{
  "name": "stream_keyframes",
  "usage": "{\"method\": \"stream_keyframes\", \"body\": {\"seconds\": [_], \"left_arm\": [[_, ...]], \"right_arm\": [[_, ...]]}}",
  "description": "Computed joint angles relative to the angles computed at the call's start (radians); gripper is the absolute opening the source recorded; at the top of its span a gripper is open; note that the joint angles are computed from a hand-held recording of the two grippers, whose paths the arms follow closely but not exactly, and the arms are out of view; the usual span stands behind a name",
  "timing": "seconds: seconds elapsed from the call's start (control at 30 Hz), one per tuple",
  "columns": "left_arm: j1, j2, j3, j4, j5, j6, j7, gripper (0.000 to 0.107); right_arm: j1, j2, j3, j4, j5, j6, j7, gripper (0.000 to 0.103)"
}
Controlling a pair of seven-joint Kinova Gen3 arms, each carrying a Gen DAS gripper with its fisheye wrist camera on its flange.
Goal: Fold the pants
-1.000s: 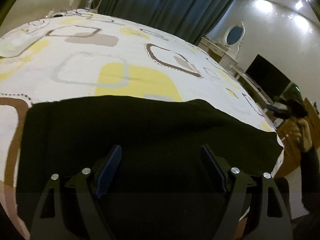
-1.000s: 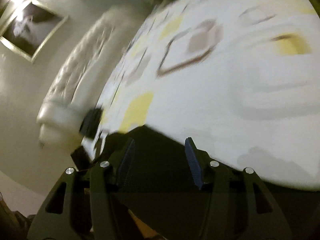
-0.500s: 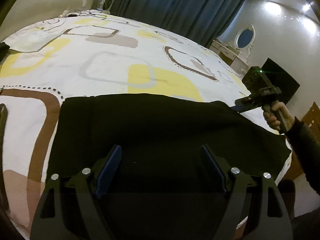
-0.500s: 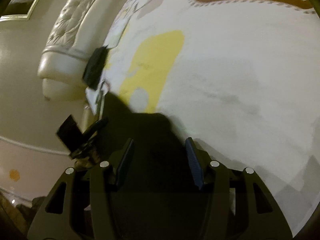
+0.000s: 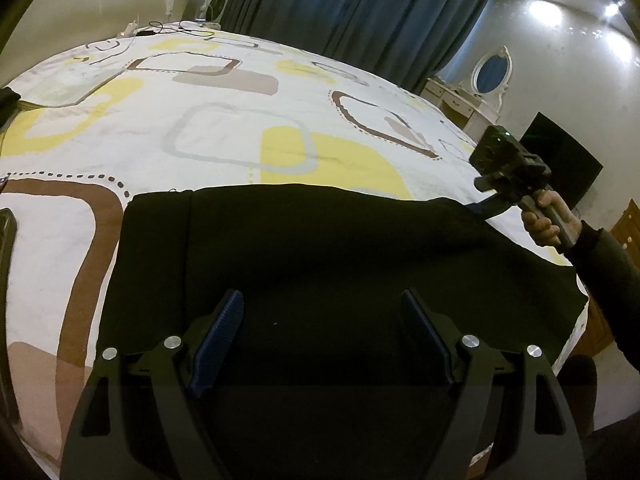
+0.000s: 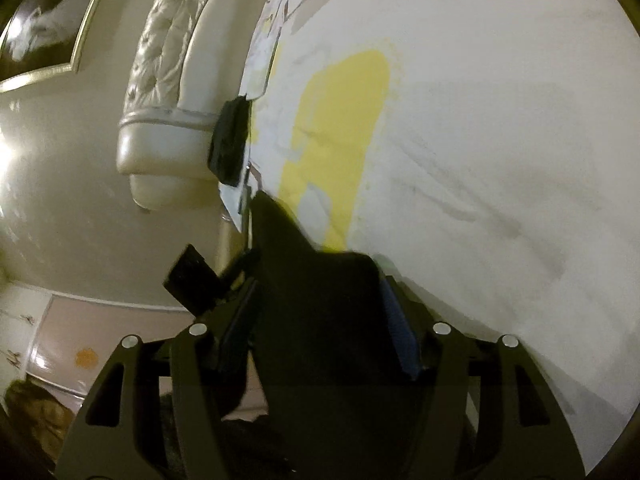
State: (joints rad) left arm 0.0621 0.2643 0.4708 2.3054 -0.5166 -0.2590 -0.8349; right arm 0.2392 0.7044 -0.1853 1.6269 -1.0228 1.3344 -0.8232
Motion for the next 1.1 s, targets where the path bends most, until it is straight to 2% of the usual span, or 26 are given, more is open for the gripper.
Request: {"method": "stream_keyframes", "body": {"seconds": [0.03,0.1,0.17,0.27,0.53,0.7,0.93,1.0,1.1], "left_arm": [[-0.003,0.001,0.003,-0.001,-0.004,0.0,0.002,0.08],[-0.008,0.002,0.007,-0.002,-0.01,0.002,0.005,0.08],[-0.017,0.002,0.013,0.0,-0.018,-0.001,0.01,0.08],[-0.025,-0.001,0.015,0.009,-0.026,-0.015,0.024,0.08],[-0.022,0.001,0.01,-0.003,-0.045,-0.008,0.067,0.079],[0.03,0.002,-0.036,-0.003,0.003,-0.007,0.014,0.08],[-0.016,0.012,-0.014,0.014,-0.042,-0.042,0.024,0.079],[-0.016,0.01,-0.013,0.01,-0.048,-0.033,0.031,0.079],[-0.041,0.012,0.008,0.006,-0.076,-0.028,0.058,0.079]], "right_arm": [[-0.001,0.008,-0.004,-0.002,-0.012,0.0,-0.005,0.06],[-0.012,0.012,-0.001,-0.009,-0.011,-0.003,-0.028,0.05],[-0.021,0.016,0.003,-0.009,-0.009,-0.014,-0.059,0.031],[-0.029,0.007,0.009,0.006,0.006,-0.044,-0.08,0.014],[-0.01,-0.088,0.011,0.105,-0.078,-0.175,0.012,0.006],[-0.03,-0.061,0.024,0.107,-0.059,-0.24,-0.019,0.005],[0.014,-0.022,-0.005,0.125,-0.107,-0.247,0.019,0.003],[0.007,-0.053,0.01,0.143,-0.105,-0.282,0.004,0.002],[0.036,-0.105,0.023,0.192,-0.133,-0.319,0.012,0.004]]}}
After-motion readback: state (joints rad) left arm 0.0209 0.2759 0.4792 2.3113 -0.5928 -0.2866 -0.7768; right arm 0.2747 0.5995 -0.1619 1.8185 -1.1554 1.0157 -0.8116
